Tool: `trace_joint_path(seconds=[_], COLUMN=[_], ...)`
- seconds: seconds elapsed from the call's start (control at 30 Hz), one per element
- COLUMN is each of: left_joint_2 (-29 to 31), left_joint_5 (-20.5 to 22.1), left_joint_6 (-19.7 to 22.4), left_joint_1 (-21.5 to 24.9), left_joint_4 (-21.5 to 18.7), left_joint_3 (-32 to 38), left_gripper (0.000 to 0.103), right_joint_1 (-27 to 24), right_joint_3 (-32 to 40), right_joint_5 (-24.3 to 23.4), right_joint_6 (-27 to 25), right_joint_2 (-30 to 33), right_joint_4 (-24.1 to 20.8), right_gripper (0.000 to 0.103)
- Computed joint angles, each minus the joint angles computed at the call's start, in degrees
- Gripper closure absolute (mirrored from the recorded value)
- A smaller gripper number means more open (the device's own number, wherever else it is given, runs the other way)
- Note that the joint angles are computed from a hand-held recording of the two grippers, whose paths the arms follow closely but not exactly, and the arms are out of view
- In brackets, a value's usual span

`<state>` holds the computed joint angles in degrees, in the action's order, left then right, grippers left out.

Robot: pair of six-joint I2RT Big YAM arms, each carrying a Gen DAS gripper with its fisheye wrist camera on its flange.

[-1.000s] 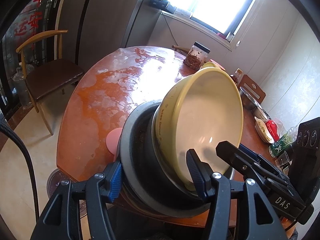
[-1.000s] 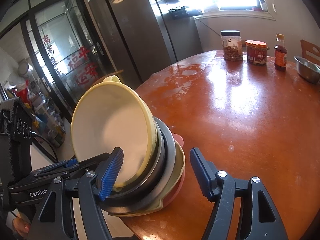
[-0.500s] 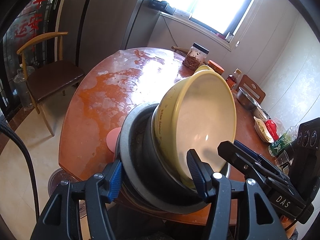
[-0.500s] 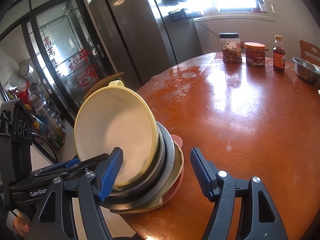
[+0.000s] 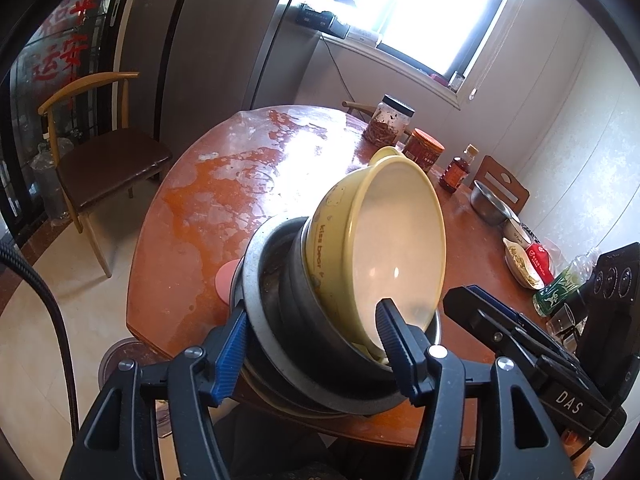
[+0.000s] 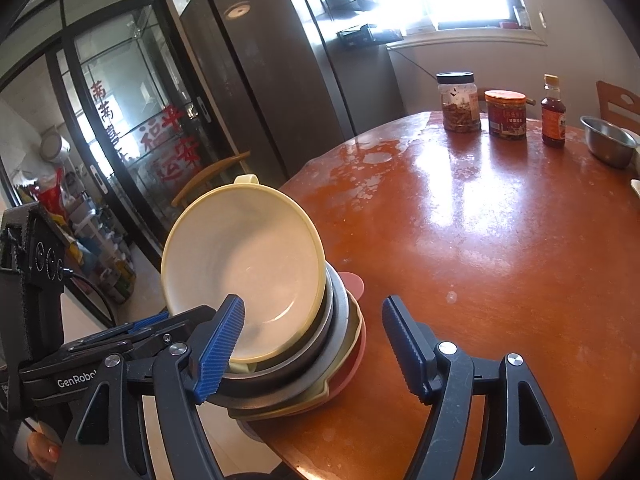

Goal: Organize plates and bowls
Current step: 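Carry the nested bowl stack toward the plate stack with the left tool, then lower the bowl stack onto the plate stack with the left tool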

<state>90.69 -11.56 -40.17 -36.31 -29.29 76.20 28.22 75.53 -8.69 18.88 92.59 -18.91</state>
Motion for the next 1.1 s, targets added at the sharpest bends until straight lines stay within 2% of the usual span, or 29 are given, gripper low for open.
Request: trace_joint_path(seconds=[0.5, 0.8, 0.9, 1.1], left_joint_2=[-0.6, -5.0, -6.3, -7.6], left_joint_5=[-2.3, -4.3, -6.1, -6.6], left_joint_6=[-1.3, -1.5, -2.6, -5.2], left_joint_1=[-0.6, -0.8, -0.7, 1.4], left_joint_4=[-2.1, -0.9, -3.4, -5.1], left_joint_3=[-0.1, -4.0, -4.8, -7.0], left_gripper=[0.038, 0.037, 0.037, 0.037], right_joint_1=[-0.1, -0.5, -0.8, -1.4], right_joint_3=[-2.1, -3.2, -3.9, -5.1], right_joint_5=[0.1, 0.0, 0.0, -0.6], right_joint_6=[0.2, 0.6, 0.6, 1.0], right_joint_2=[-2.0, -3.3, -3.8, -4.5], right_joint_4=[0.8, 1.6, 1.6, 1.3], right_gripper=[0.030, 0.030, 0.030, 0.030])
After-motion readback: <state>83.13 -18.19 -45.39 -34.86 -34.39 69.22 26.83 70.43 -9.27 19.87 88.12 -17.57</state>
